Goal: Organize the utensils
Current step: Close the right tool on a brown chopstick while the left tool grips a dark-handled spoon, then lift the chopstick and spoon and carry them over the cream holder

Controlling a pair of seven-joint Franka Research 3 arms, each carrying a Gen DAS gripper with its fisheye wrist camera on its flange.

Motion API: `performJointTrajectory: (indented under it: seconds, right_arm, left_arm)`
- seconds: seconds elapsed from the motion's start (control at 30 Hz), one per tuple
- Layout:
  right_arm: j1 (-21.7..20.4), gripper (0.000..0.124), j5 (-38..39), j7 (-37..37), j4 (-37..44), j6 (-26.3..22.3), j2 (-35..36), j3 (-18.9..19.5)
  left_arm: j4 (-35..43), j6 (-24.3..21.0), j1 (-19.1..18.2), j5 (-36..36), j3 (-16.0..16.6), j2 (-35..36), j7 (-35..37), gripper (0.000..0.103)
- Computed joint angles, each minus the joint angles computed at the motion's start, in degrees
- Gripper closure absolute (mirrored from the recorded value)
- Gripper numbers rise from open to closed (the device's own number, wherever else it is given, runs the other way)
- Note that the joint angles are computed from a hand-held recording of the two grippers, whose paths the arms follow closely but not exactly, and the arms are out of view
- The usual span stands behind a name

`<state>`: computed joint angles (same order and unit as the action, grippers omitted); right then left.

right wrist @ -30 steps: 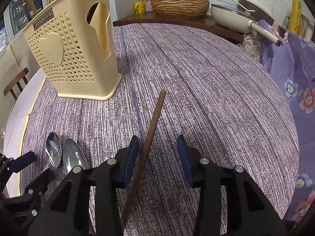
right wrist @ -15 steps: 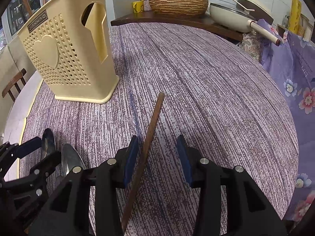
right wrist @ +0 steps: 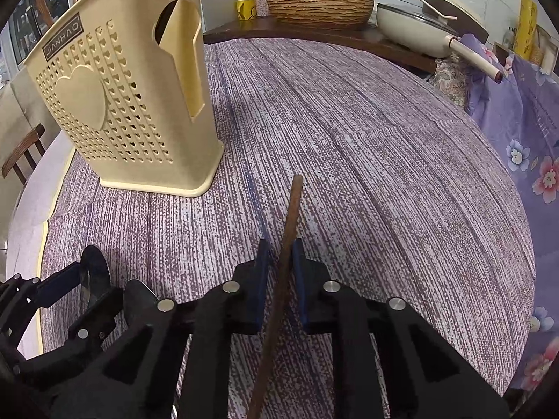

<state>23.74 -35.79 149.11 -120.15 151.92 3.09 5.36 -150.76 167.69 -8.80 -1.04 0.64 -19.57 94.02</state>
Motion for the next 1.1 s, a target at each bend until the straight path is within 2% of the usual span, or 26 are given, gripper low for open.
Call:
performJointTrajectory:
  seconds: [0.23, 0.33, 0.5, 0.6, 0.7, 0.77, 0.83, 1.1]
  right_arm:
    - [-0.47, 0.115, 1.39, -0.96, -0.6, 2.1, 0.01, -0.26]
    - [-1.01, 0.116, 3.61, -1.82, -1.64, 4.73, -0.3, -0.51]
    - [-2.1, 0.116, 4.43, -1.69, -3.74, 9.44, -2.07, -0.75]
    - [-3.08, 0.116, 3.68, -0.3, -5.65, 12.95, -4.31, -0.24]
    - [-4.95, 0.116, 2.46, 1.33, -7.98, 16.63, -7.31, 1.07]
    - [-6.36, 0.116, 2.85, 0.88, -9.01, 18.76, -8.85, 2.2]
    - [-7.35, 0.116, 4.73, -1.09, -10.31, 21.74, -10.56, 2.72]
    - [-13.34, 0.116, 6.42, -3.45, -13.24, 24.82, -16.02, 8.69]
  left_arm:
    - [0.32, 0.06, -3.28, -5.03, 3.55, 0.08, 4.56, 0.056]
    - [-0.13, 1.1, -4.26, -7.39, 4.45, -0.67, 6.64, 0.056]
    - [-1.05, 3.86, -9.78, -13.82, 9.81, -3.45, 11.84, 0.056]
    - [-1.29, 5.4, -11.86, -15.84, 11.87, -5.27, 13.28, 0.056]
    - [-1.55, 6.63, -14.7, -17.35, 14.82, -8.05, 14.66, 0.056]
    - [-1.82, 7.62, -15.51, -17.16, 15.42, -9.33, 14.47, 0.056]
    - [-1.98, 8.37, -18.08, -17.26, 17.99, -11.17, 15.24, 0.056]
    - [-2.1, 9.61, -19.42, -14.09, 20.11, -14.03, 13.27, 0.056]
